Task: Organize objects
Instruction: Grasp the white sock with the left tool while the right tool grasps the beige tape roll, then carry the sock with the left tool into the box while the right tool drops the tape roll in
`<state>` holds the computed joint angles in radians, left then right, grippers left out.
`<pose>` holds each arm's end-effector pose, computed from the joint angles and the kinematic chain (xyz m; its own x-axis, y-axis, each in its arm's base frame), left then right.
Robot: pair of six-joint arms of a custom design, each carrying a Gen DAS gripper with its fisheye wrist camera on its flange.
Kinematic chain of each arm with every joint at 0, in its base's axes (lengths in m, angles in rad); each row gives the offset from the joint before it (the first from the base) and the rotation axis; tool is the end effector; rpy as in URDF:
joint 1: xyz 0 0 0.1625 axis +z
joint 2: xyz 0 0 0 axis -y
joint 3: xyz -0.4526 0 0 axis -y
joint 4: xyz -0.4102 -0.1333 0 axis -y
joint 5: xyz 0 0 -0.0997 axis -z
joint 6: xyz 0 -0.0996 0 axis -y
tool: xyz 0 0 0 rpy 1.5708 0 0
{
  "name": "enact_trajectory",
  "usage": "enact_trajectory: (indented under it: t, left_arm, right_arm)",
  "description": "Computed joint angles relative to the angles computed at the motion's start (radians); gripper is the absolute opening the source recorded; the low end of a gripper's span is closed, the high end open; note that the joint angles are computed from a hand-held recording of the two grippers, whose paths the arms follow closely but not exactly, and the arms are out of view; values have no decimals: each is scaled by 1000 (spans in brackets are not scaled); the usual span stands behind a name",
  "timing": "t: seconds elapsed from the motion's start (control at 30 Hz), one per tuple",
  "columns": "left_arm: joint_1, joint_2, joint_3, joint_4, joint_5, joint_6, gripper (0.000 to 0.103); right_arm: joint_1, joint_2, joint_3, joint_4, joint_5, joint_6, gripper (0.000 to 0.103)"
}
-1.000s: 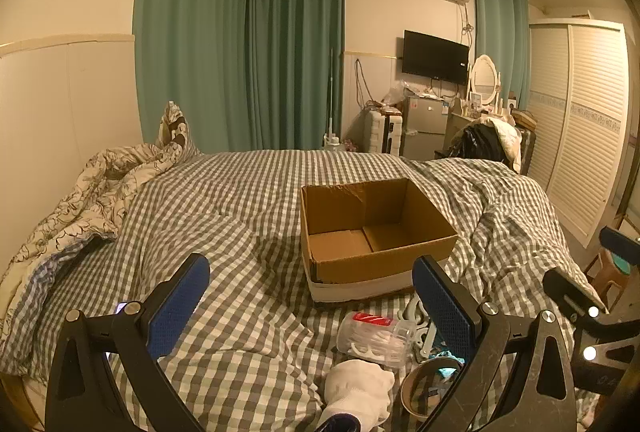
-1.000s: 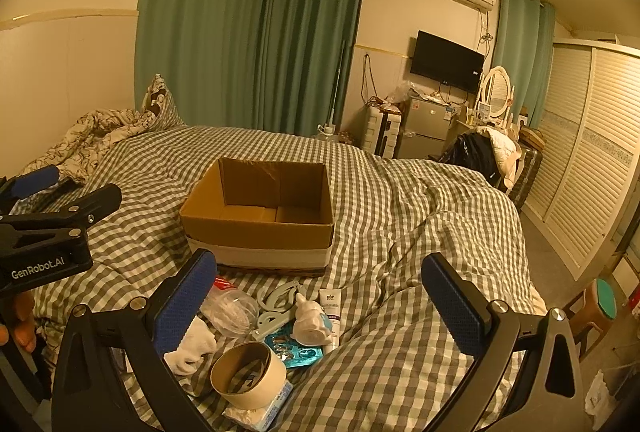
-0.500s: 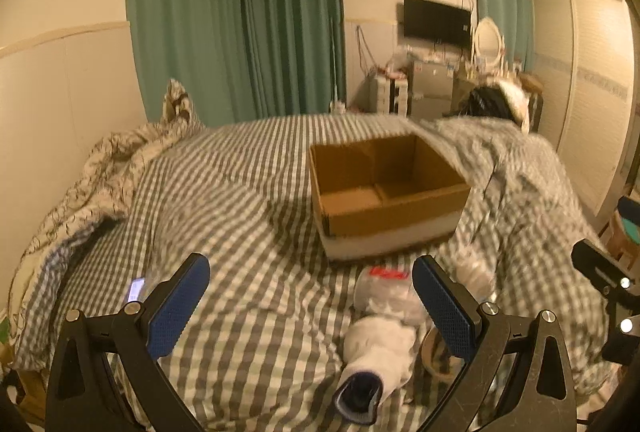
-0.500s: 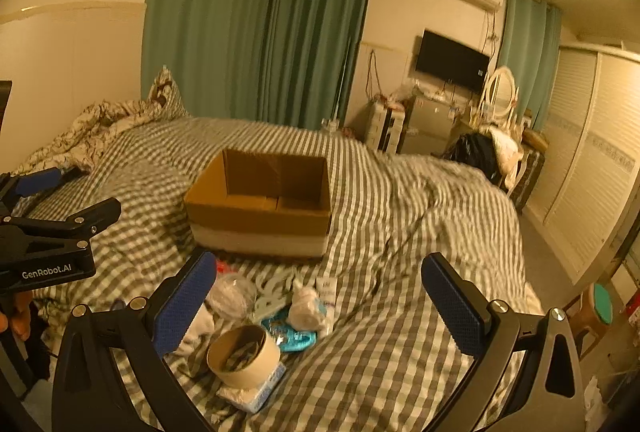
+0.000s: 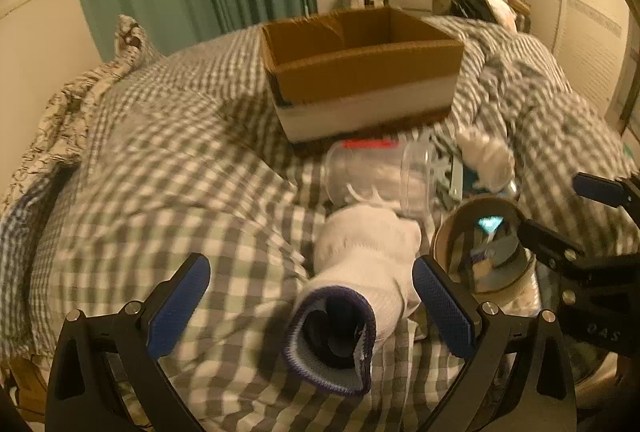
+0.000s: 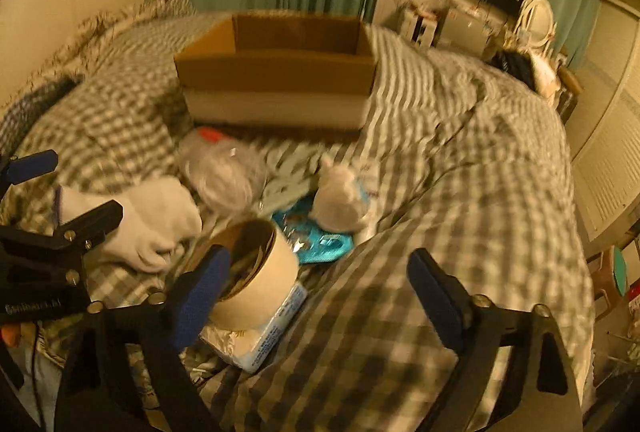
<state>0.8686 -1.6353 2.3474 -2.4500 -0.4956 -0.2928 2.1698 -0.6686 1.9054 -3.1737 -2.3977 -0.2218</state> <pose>-0.0817 -0.4385 0.3160 -0.6219 -0.0301 -0.7825 0.4777 0.7772 -0.4096 0.3917 -0.4674 0.0282 -0.5746 -0.3299 0.7490 -0.6693 0.7161 -0.1981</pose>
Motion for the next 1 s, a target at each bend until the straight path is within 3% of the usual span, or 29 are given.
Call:
enact_trajectory:
  t: [0.1, 0.2, 0.27, 0.3, 0.37, 0.47, 0.63, 0.9, 0.93, 1.0]
  left_arm:
    - [28, 13, -4, -18, -48, 35, 102]
    - [28, 21, 8, -54, -48, 87, 86]
    - [36, 16, 8, -67, -94, 122, 57]
    - [44, 10, 5, -65, -138, 137, 49]
    - [48, 12, -1, -62, -157, 149, 39]
    - [36, 0, 7, -86, -161, 165, 33]
    - [24, -24, -11, -83, -193, 163, 32]
    - [-10, -52, -26, -137, -151, 207, 32]
    - [-10, -53, -29, -134, -146, 210, 32]
    - [-1, -52, -36, -135, -143, 204, 32]
  right_arm:
    - [-13, 10, -7, 38, 16, 9, 65]
    - [-14, 17, -15, 71, 16, 9, 42]
    - [-13, 17, -15, 78, 17, 10, 25]
    - [-11, 16, -17, 83, 14, 10, 22]
    - [-7, 13, -13, 66, 9, 0, 11]
    - [1, 7, -10, 36, 5, -30, 7]
    - [8, -7, -11, 9, 11, -53, 3]
    - [-4, -7, -15, 66, 45, -6, 3]
    - [-4, -1, -20, 75, 37, -3, 6]
    - [-8, 10, -30, 98, 29, 5, 22]
